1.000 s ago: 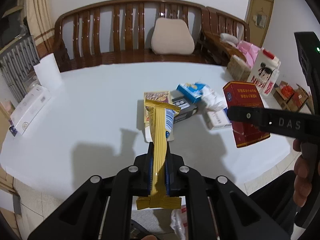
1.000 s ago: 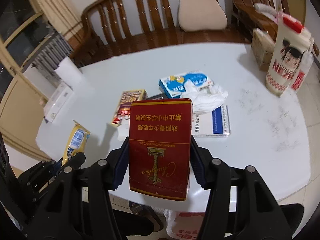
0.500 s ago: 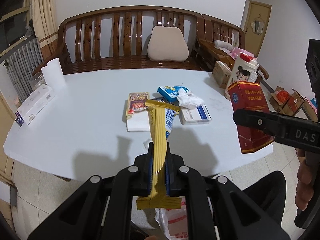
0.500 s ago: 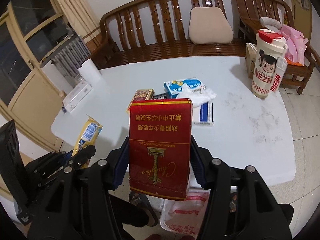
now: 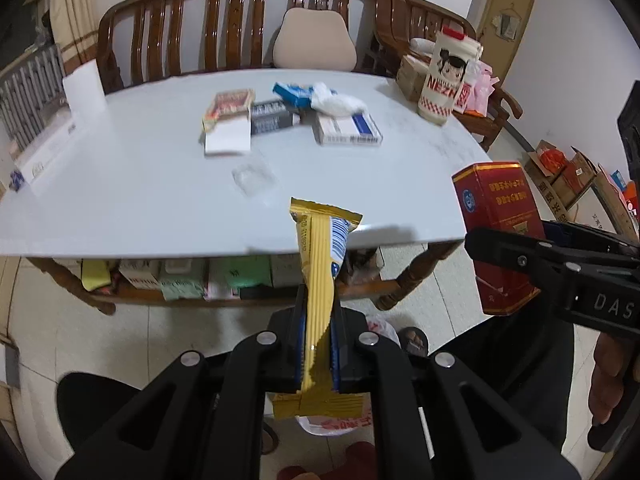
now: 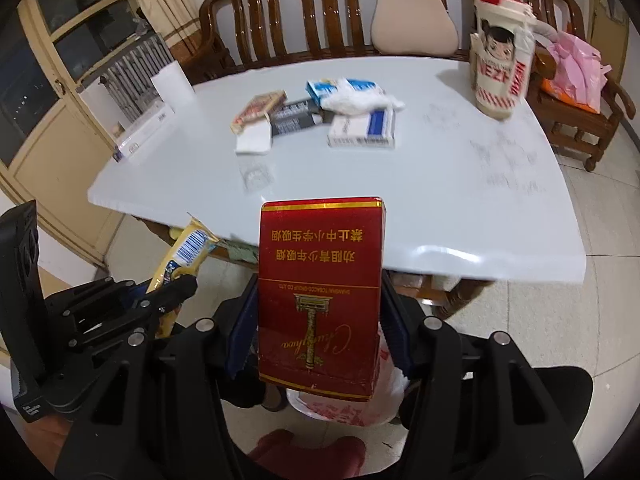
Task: Collect trash
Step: 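Carry the yellow wrapper and red box down over the white trash bag, then open both grippers to drop the wrapper and red box into the bag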
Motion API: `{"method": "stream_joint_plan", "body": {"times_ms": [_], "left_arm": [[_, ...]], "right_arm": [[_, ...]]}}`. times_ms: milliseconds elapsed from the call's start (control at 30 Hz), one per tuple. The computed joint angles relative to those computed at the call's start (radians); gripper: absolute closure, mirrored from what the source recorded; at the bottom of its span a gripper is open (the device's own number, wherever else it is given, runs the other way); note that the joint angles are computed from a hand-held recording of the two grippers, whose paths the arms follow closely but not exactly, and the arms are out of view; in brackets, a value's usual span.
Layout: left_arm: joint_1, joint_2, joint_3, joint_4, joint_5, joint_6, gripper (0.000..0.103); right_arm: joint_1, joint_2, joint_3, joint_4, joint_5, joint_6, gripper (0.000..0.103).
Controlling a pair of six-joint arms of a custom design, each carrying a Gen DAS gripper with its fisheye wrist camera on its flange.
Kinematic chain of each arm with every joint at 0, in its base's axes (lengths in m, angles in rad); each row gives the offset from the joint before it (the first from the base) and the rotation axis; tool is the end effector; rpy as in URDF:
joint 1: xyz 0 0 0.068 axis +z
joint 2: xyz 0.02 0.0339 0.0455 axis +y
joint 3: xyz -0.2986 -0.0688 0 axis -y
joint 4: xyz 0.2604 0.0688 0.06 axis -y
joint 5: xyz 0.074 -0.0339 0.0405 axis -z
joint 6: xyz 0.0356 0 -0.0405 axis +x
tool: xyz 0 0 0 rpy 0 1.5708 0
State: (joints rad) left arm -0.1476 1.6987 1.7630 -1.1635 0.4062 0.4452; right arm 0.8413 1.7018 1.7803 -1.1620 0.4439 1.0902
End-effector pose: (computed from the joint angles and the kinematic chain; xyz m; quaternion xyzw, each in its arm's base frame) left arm 0.3566 -0.0672 0.3912 0.3232 0.8971 -0.1600 0.2554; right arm 0.2537 0.2609 0.3960 0.1702 0.9327 0.0720 0.3096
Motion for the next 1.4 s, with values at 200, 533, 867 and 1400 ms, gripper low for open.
{"method": "stream_joint_plan", "body": {"times_ms": [200,533,867,1400], "left_arm": [[-0.017,-0.068,-0.216,0.12,-0.043,-0.026,0.093],[-0.109,0.054,-0.525,0.326,-0.158,-0.054,0.093],[-0.174,0.316,-0.568,0.452,-0.236,-0.133,0.093],[-0.214,0.395,-0.615,0.564,-0.338,-0.187,0.067]], "right_arm": [[0.049,-0.033,-0.155,0.098,-0.009,0.039,0.049],[-0.031,0.032,-0.522,0.426,-0.246,0.086,0.049],[-0.146,0.213,-0.682,0.733,-0.414,0.069,0.048],[-0.163,0.392,-0.658,0.822,-0.484,0.069,0.032]]}}
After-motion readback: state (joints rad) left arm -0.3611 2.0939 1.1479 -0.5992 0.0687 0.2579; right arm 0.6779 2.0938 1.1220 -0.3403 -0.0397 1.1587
